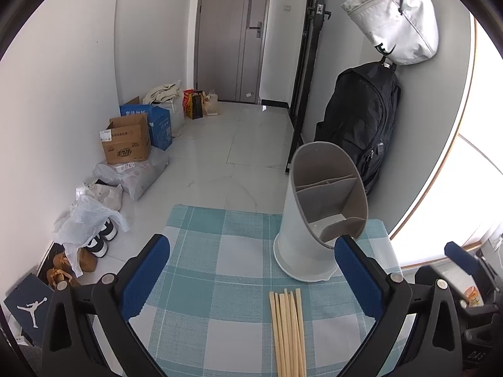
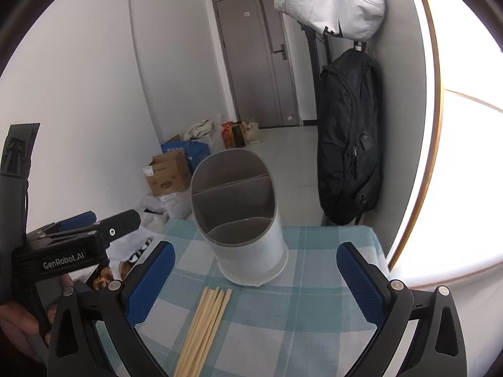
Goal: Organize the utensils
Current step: 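Move both grippers toward the wooden chopsticks beside the white holder, then close the right gripper on one wooden chopstick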
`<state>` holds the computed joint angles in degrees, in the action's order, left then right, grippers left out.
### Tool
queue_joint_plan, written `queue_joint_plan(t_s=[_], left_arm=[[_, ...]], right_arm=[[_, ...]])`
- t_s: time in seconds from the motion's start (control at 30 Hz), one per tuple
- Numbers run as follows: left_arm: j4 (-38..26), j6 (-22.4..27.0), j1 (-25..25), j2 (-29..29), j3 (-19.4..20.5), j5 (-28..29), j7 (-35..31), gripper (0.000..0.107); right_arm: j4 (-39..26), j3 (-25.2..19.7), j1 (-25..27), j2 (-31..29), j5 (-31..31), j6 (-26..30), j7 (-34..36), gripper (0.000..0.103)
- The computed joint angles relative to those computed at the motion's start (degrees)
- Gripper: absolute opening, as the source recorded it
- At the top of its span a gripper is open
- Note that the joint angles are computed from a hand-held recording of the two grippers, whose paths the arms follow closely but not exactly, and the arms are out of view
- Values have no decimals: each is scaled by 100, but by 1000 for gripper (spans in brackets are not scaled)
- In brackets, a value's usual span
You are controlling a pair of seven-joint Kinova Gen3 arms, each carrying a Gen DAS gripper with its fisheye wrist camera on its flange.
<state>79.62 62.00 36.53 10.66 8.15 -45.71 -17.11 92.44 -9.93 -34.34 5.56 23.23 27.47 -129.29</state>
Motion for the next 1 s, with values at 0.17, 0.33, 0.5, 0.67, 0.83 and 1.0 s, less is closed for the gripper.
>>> queue_joint_plan(t_s=[0.17, 0.33, 0.5, 0.67, 0.83, 1.0], left_arm=[[134, -100, -306, -98, -26, 521, -177, 102], [252, -133, -549, -176, -44, 888, -342, 102], [459, -274, -862, -306, -57, 1297, -543, 102], [601, -389, -1175, -379, -75, 1728, -797, 102], [672, -493, -1422, -403, -86, 2142, -1090, 102], [711, -505, -1534, -426, -83, 2376, -1339, 102]], right_arm=[[-290, -1184, 1210, 307, -1165, 267, 1041, 97], [-821, -1480, 1486, 848, -2259, 999, 1912, 82], [-1555, -471, 662, 1393, -3308, 2067, 2407, 57], [-2275, -208, 333, 1885, -3212, 3026, 1959, 40], [-2763, 252, -317, 2168, -2376, 3561, 1668, 34], [-3281, 397, -549, 2574, -1892, 4009, 1484, 30]])
